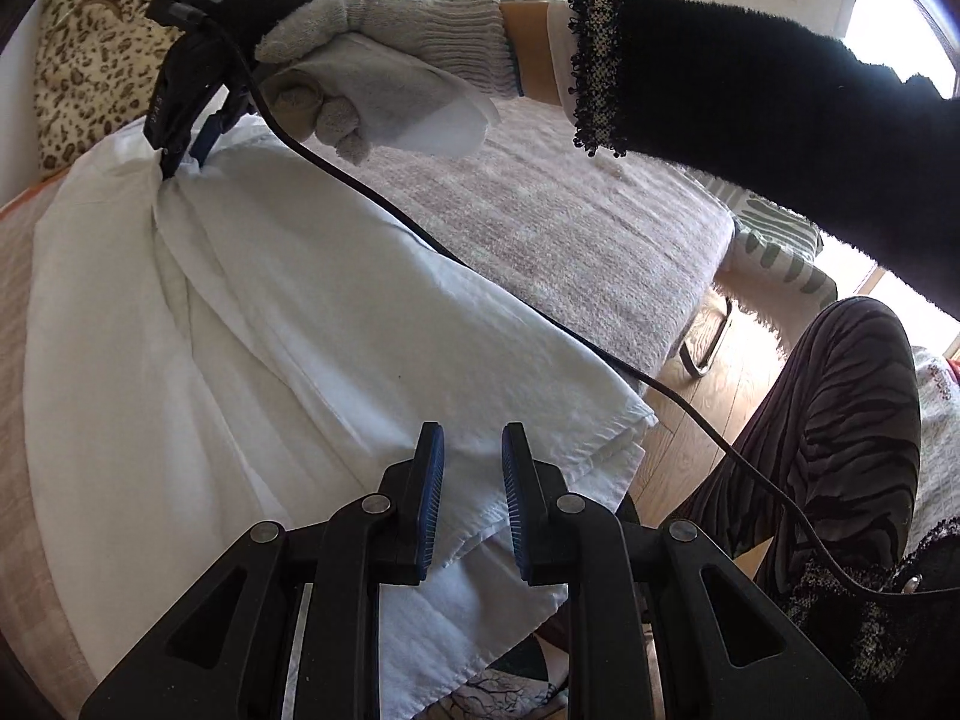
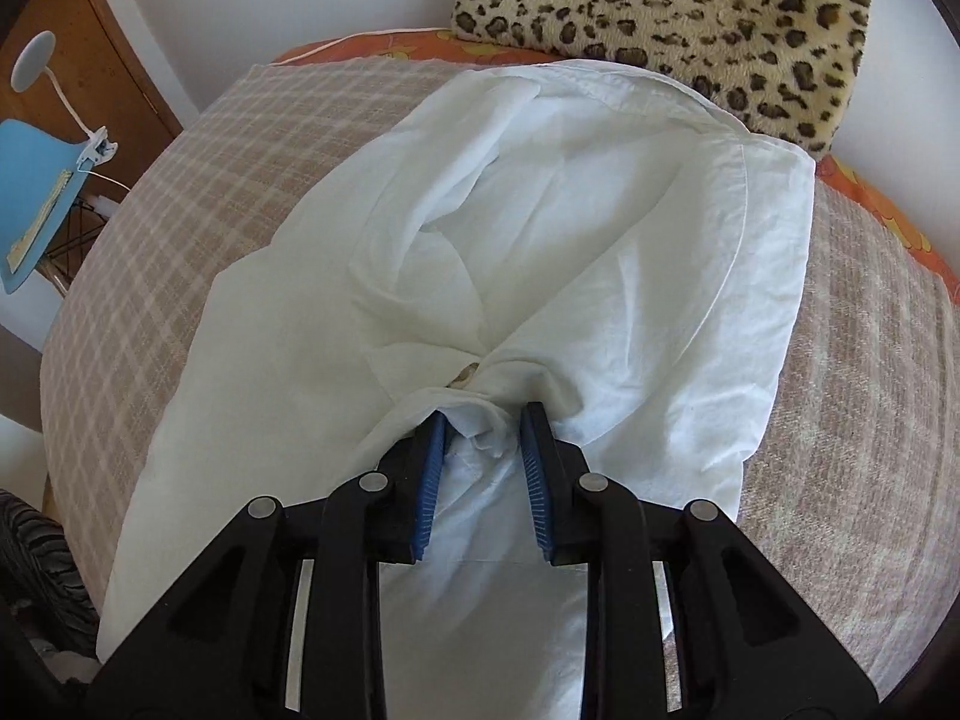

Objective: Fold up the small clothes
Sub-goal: 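Press the folded shirt flat with both open tools, then smooth the long folded shirt strip with both open tools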

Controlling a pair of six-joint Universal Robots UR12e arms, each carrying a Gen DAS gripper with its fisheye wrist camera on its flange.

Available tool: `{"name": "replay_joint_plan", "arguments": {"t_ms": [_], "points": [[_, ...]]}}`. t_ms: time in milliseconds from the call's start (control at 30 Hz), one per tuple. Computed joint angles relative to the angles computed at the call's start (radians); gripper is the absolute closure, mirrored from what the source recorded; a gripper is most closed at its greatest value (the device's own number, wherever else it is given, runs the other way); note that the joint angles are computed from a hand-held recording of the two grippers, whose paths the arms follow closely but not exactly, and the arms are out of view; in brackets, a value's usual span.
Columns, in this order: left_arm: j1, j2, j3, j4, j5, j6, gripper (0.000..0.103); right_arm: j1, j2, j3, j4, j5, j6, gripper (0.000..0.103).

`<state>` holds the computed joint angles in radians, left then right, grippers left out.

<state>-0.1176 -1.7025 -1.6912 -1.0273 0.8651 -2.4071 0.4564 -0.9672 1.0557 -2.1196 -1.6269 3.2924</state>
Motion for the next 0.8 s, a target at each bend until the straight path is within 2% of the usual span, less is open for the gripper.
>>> {"name": "replay_joint_plan", "arguments": {"t_ms": [67, 233, 367, 433, 633, 733, 800], "points": [[0.018, 0.013, -0.005, -0.002, -0.039, -0.008, 0.085, -0.002, -0.038, 0.044, -0.043, 0.007, 0.038, 0.074], [0.077, 0.051, -0.040, 0.128, -0.084, -0.080, 0.085, 0.000, -0.188, 0.244, -0.199, 0.052, 0.155, 0.071], [0.105, 0.058, -0.058, 0.239, -0.054, -0.163, 0.085, 0.034, -0.300, 0.400, -0.267, 0.028, 0.200, 0.071], [0.119, 0.056, -0.058, 0.258, -0.039, -0.207, 0.085, 0.058, -0.335, 0.456, -0.284, -0.007, 0.213, 0.071], [0.132, 0.043, -0.051, 0.276, 0.044, -0.291, 0.076, 0.109, -0.350, 0.522, -0.250, -0.048, 0.232, 0.071], [0.121, 0.035, -0.050, 0.282, 0.102, -0.288, 0.076, 0.128, -0.344, 0.531, -0.212, -0.056, 0.239, 0.071], [0.114, 0.034, -0.053, 0.274, 0.124, -0.262, 0.076, 0.145, -0.350, 0.544, -0.223, -0.095, 0.247, 0.069]]}}
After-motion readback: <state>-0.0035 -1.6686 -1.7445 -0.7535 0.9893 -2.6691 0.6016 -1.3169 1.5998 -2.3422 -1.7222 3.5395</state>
